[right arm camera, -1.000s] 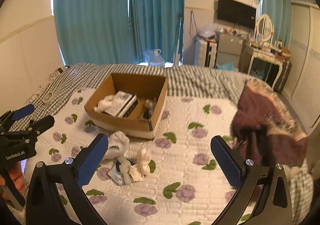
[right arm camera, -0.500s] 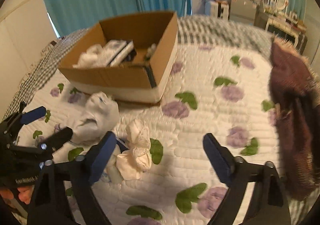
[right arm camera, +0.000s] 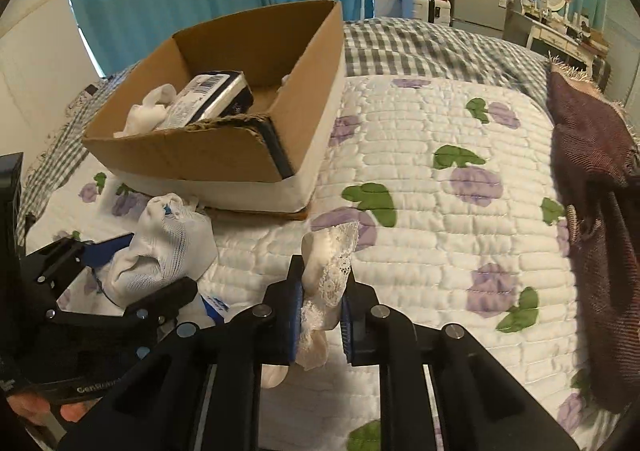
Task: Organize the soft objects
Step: 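Grasp the white sock with the left gripper while the right gripper grasps the lace cloth, then drop the sock and lace cloth into the box by opening both grippers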
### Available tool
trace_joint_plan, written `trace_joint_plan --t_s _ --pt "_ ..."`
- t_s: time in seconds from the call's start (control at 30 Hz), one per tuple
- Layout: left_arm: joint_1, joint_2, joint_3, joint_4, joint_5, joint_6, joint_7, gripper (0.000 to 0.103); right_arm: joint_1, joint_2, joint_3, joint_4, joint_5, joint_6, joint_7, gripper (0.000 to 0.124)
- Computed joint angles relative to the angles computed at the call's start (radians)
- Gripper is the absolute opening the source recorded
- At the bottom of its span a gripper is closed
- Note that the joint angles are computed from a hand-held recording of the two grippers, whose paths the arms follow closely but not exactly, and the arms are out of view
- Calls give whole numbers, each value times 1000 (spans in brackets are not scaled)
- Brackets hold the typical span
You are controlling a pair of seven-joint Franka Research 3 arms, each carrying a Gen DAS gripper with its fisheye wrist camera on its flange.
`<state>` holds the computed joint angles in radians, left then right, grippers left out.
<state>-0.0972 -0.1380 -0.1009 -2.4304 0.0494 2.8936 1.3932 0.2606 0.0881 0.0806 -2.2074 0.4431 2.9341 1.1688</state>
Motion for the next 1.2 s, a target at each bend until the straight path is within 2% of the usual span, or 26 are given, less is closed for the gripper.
trace_joint_plan --t_s 0.03,0.17,0.47,0.6,0.77,1.0,1.2 --pt "-12 -7 9 -6 -27 3 31 61 1 -2 -3 -1 -6 -2 8 15" --pt "-16 -42 10 -19 -32 -14 44 51 5 -24 -5 -13 -27 -11 35 15" --pt "-20 -235 26 -98 1 -22 8 50 28 -183 0 -95 -82 16 75 15" --pt "-4 -310 18 -101 43 -48 -44 50 30 -262 14 -119 -134 16 105 15" --pt "-10 -378 45 -93 57 -43 -64 50 41 -327 21 -109 -162 9 123 15" --pt "12 -376 57 -29 94 -36 -65 50 48 -322 27 -24 -184 13 141 15" --pt "31 -275 79 56 94 21 -65 50 61 -213 14 123 -162 2 134 15"
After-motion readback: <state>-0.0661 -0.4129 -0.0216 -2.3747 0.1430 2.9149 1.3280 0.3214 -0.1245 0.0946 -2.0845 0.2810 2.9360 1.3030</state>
